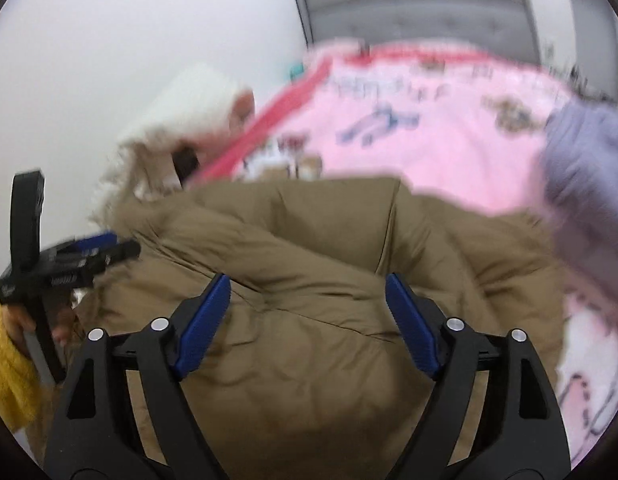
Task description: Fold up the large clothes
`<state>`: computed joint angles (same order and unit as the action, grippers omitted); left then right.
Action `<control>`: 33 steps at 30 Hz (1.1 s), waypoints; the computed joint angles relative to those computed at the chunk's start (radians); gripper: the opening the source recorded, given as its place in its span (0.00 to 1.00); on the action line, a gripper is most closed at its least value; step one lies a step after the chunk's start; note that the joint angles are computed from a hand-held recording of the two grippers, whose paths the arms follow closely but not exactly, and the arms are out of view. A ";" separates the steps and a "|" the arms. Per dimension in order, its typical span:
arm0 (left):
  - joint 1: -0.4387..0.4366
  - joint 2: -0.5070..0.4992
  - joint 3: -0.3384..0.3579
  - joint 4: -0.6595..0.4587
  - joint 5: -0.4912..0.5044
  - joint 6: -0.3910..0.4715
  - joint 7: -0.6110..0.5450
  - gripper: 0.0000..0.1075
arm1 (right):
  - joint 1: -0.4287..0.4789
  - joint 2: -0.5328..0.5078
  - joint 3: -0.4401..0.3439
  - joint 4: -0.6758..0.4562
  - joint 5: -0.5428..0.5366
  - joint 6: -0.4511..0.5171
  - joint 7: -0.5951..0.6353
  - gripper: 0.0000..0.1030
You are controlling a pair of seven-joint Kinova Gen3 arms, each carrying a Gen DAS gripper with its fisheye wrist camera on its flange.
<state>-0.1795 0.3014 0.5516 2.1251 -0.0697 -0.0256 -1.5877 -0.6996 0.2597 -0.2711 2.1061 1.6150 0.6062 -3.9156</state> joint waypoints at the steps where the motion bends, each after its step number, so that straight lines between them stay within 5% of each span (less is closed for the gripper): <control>1: -0.017 -0.011 0.023 0.020 -0.015 -0.011 0.015 0.91 | -0.014 -0.005 -0.005 0.002 -0.013 0.006 0.030 0.76; 3: 0.006 -0.016 0.012 0.036 -0.016 0.015 -0.005 0.91 | -0.023 0.000 -0.010 -0.002 -0.054 -0.011 0.112 0.76; 8: 0.185 0.034 -0.168 0.025 0.013 0.022 -0.027 0.92 | -0.081 0.082 0.031 -0.029 -0.145 -0.016 0.290 0.74; 15: 0.173 0.071 -0.156 0.001 0.028 0.041 -0.081 0.92 | -0.066 0.106 0.059 -0.025 -0.094 -0.075 0.251 0.74; 19: 0.221 0.077 -0.201 0.016 0.047 0.019 -0.082 0.92 | -0.043 0.124 0.056 -0.045 -0.160 -0.104 0.307 0.74; 29: 0.337 0.019 -0.319 -0.027 0.092 0.139 -0.042 0.92 | 0.313 0.168 -0.386 -0.222 -0.511 0.112 0.714 0.79; 33: 0.211 -0.053 -0.191 0.004 0.210 0.157 -0.103 0.92 | 0.359 0.160 -0.485 -0.316 -0.631 0.236 0.860 0.79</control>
<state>0.0312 0.2483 0.3602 2.1290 0.1404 0.1309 -1.6903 -0.3409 0.4201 -0.7560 1.7897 0.9837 0.8417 -3.0556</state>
